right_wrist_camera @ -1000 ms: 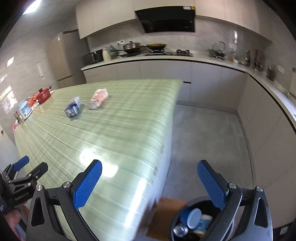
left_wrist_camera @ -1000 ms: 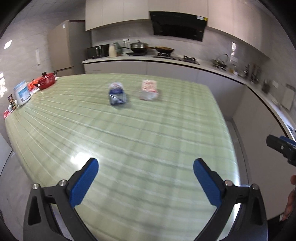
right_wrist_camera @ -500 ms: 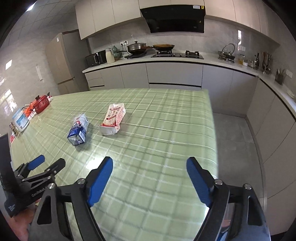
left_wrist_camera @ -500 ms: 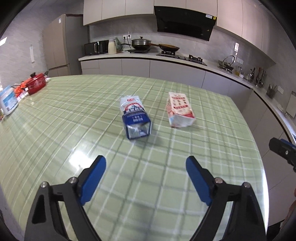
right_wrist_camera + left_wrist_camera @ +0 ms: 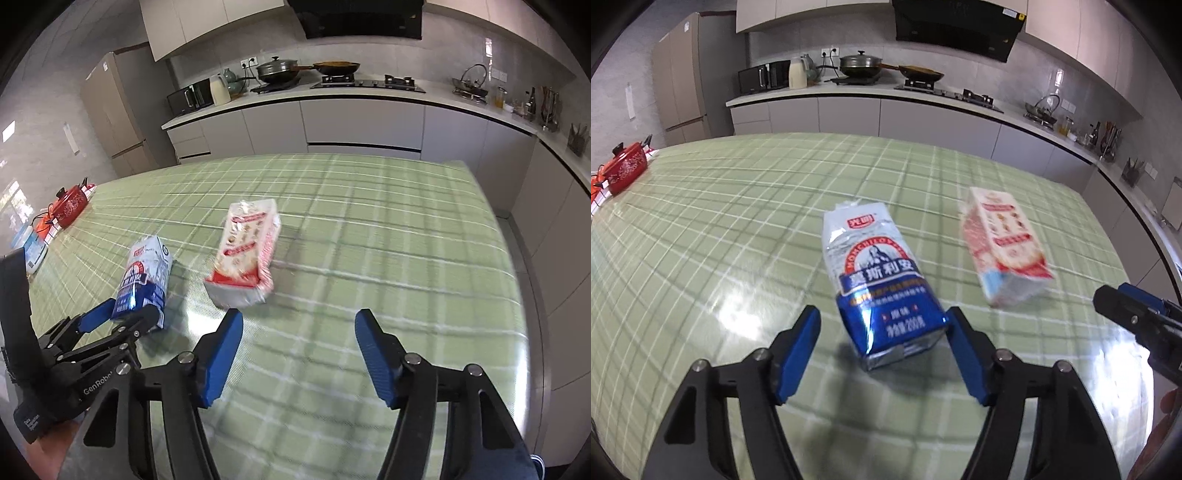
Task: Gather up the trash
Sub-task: 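Grasp the blue milk carton with the left tool while the right tool grasps the white-red nut milk carton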
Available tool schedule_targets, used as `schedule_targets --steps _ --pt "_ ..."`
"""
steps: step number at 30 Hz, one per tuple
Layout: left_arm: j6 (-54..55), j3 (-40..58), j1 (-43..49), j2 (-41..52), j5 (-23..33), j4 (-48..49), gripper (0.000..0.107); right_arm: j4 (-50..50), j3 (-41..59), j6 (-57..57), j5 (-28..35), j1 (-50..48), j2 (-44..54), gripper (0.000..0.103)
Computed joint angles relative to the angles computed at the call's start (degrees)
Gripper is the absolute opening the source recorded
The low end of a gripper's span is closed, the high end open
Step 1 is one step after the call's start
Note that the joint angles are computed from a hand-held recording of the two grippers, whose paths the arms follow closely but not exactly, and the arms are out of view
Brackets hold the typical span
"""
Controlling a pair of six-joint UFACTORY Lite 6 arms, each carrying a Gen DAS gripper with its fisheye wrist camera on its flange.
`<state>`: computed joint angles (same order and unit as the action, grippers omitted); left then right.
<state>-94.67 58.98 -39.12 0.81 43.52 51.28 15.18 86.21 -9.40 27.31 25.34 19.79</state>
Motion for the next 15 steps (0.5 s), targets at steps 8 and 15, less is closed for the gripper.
schedule_targets --steps 8,15 --pt "9.43 -1.70 10.06 -0.20 -7.29 -1.93 0.070 -5.72 24.99 8.17 5.45 4.97 20.32 0.065" --pt "16.20 0.91 14.21 2.06 -10.81 -5.01 0.066 -8.38 52.85 12.32 16.40 6.60 40.02 0.062"
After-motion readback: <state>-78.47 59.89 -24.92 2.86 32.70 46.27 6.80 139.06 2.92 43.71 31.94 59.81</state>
